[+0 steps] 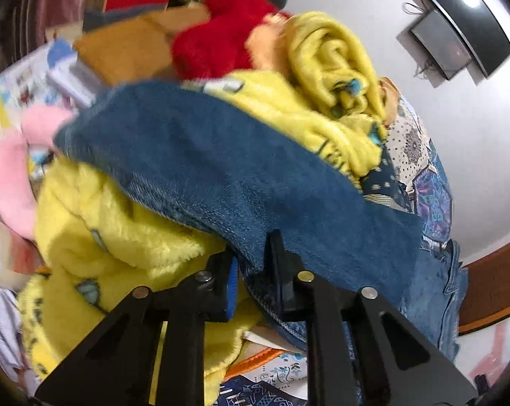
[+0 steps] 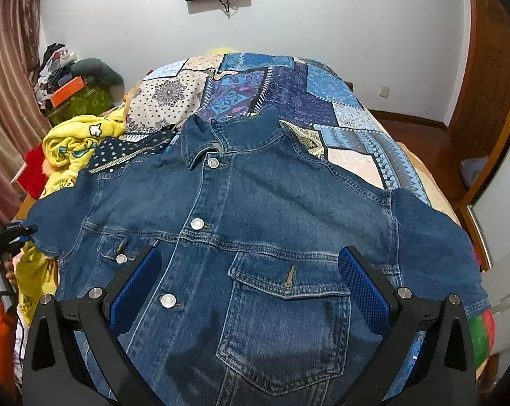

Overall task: Fold large clothes
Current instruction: 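Grasp the denim jacket sleeve nearest the left tool and lift it, then fold the held sleeve across the jacket back with the left tool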

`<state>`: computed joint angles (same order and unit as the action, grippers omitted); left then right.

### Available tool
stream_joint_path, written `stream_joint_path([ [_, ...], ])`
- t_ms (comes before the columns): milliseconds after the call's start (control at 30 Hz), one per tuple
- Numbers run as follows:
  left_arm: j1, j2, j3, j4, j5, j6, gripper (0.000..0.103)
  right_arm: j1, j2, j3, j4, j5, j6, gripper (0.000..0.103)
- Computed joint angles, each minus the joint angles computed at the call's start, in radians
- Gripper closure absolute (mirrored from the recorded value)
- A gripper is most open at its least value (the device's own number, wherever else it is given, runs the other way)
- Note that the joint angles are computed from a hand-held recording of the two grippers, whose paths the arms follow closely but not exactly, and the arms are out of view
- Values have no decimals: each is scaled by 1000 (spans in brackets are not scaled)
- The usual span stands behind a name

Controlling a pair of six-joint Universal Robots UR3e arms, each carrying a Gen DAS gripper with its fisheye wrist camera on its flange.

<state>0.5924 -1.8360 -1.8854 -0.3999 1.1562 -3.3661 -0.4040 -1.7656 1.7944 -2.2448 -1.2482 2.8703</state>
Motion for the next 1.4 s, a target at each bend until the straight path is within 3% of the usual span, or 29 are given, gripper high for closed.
stream_joint_path([
  [267, -183, 110, 204, -92, 166, 30, 91, -74, -48, -2, 106, 51, -26, 0],
  [467, -397, 43, 451, -147, 271, 49, 92, -151, -123, 24, 161, 94, -86, 0],
  [733, -696, -180, 740, -233, 332, 63, 92, -337, -226, 67, 284, 209, -198, 0],
  [967, -865, -424, 954, -418, 334, 40, 92, -469, -268, 93, 372, 234, -290, 0],
  [1200, -954, -492, 953, -506, 354, -14, 92, -577, -314, 107, 487, 265, -409, 0],
  [1400, -914, -370, 792, -476, 283, -7, 85, -597, -322, 104, 524, 271, -445, 0],
])
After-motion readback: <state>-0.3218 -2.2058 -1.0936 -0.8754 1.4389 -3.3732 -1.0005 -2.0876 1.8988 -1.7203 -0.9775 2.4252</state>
